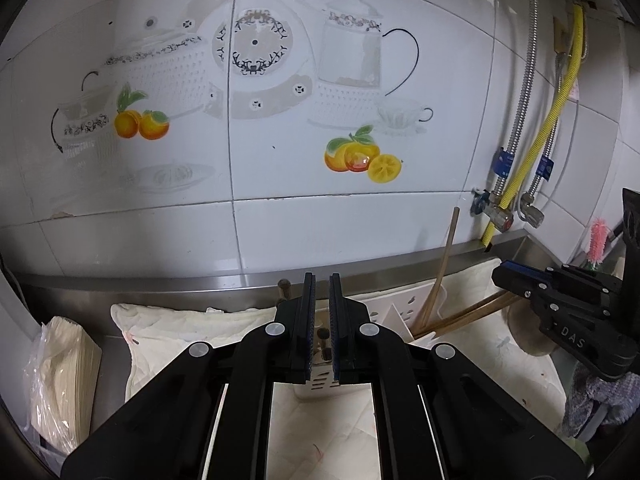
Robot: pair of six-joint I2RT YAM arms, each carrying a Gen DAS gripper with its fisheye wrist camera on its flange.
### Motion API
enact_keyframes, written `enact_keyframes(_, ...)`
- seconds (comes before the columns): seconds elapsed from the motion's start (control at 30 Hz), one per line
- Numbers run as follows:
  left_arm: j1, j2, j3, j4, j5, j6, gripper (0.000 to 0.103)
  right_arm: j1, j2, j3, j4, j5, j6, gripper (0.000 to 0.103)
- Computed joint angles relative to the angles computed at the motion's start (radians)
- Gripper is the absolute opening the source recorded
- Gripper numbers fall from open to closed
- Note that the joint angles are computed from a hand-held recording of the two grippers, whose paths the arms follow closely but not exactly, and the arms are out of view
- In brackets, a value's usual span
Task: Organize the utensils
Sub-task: 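Lower both chopsticks into the white holder and open both tools, then withdraw both open tools back from the holder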
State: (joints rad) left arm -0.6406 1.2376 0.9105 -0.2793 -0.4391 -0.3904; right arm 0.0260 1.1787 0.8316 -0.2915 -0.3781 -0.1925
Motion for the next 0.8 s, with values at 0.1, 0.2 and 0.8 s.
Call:
enact_keyframes(0.1,-0.002,-0.009,-0.002,-0.008,-0.003,-0.005,0.007,-0.002,-0.012,-0.004,-0.001,0.000,0.001,0.021)
enact_keyframes(0.2,-0.005,-0.019,-0.008,-0.013,-0.007,-0.009,0.009,-0.006,-0.025,-0.007,-0.004,-0.001,0.001,0.027)
enact_keyframes(0.8,-0.145,-0.173,-0.082,-0.097,-0.178,-0.088,0.079,-0.053,-0.185,-0.054,-0.064,-0.017,-0.017,0.075)
